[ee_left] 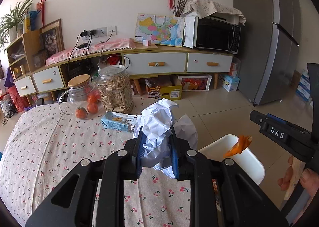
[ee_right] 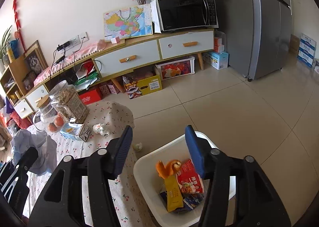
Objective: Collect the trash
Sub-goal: 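Carry the peel and the paper over to the white bin with both grippers, then open the right gripper over the bin to drop the orange peel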
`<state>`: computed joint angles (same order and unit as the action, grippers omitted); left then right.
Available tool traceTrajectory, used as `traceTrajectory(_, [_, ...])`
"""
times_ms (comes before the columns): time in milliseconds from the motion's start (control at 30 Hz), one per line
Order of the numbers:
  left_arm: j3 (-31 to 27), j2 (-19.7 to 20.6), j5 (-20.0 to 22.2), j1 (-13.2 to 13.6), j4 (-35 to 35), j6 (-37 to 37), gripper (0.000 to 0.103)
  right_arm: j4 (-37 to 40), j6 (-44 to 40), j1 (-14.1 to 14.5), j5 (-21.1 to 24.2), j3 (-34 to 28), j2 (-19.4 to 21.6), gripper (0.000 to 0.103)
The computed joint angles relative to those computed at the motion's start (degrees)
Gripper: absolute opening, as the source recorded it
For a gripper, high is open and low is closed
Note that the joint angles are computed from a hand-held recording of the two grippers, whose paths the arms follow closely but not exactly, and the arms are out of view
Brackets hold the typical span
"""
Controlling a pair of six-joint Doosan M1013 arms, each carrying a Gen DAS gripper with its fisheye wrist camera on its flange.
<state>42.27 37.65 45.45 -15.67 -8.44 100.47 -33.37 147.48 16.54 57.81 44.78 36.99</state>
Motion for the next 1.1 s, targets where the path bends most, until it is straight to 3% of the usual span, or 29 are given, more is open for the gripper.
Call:
traceTrajectory(133, [-0.71,0.29,0.61,-0.97,-1.08,1.29,0.022,-3.81,5.24,-0.15,0.3,2.52,-1.61,0.082])
traceTrajectory(267, [-1.72,0.68,1.05,-2.1,-2.09,2.9,0.023,-8.21,9.63,-0.26,2.5,4.07,-2.64,0.095])
traceTrajectory(467, [-3.8,1.74,2.54,-3.75,-3.85,4.31,0.023,-14.06,13.96,-0.62,7.22,6.08,-4.04,0.096])
traceTrajectory(800, [-8.69,4.75,7.33,-6.47,-6.57,5.44,0.025,-16.91,23.12,-2.66,11.32,10.71,-7.07,0.096])
traceTrajectory(900, [-11.7,6.56,10.49,-7.11,-7.32,4.81,0.025,-17.88,24.55,-3.03,12.74,11.45,-7.48,0.096])
traceTrajectory(1033, [-16.62,9.32,15.53,-7.57,-7.99,2.48,0.054,-17.93,24.91,-3.4,14.09,11.76,-7.53,0.096])
traceTrajectory(1100, [-17.6,9.84,16.67,-7.73,-8.04,2.17,0.055,-17.96,24.85,-3.42,14.32,11.86,-7.53,0.096])
